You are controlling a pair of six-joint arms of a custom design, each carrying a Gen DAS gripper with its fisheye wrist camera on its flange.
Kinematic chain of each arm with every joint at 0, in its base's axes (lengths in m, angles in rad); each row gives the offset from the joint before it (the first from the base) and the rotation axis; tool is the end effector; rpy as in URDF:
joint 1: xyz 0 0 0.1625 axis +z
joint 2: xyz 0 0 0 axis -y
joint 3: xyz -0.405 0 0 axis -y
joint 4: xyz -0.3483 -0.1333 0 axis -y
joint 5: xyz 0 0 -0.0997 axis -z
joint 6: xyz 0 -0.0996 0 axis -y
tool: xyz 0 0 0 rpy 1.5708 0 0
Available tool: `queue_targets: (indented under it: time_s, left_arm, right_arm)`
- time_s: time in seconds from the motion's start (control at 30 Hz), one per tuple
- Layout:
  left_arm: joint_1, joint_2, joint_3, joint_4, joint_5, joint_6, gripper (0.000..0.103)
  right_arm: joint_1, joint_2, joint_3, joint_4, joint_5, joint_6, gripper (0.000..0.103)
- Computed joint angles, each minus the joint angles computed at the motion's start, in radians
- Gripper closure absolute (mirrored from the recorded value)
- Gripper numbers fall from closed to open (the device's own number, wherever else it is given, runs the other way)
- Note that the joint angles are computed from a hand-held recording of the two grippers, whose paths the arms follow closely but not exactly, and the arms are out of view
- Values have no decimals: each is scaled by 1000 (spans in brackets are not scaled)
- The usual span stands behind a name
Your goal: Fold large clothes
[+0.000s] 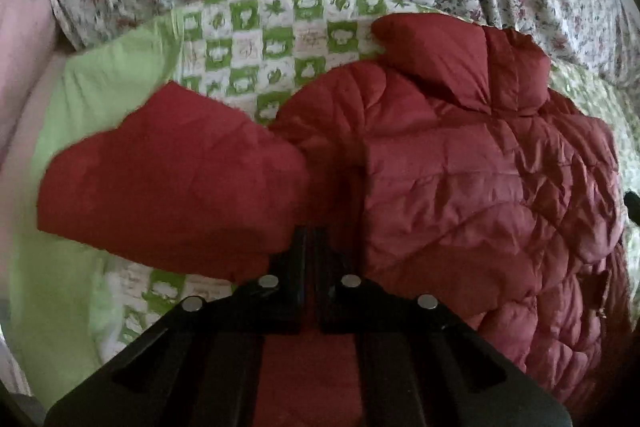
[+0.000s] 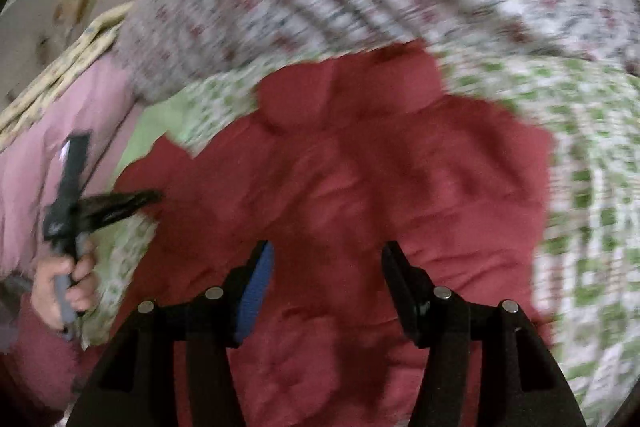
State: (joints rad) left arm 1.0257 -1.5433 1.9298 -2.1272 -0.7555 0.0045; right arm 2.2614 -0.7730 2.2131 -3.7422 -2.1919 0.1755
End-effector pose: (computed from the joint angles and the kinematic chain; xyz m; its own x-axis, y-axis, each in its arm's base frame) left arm -0.0540 -0.4860 0.3856 -0.6478 0.2541 -0.7182 0.5140 0.8416 -0.1659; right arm 0.3534 -0.3094 0.1063 -0.9438 -0.1149 0.3099 -0.3142 0.6031 -0.7332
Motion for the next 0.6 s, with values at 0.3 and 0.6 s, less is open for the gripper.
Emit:
queue_targets:
  time_s: [0.3, 0.6]
  left_arm:
    - [-2, -41, 14, 15, -52, -62, 102]
    - [-93, 3, 33, -22, -132, 3, 102]
  right_arm:
    - [-153, 54, -36, 71, -5, -15, 40]
    - [-131, 116, -85, 67, -61, -45, 23]
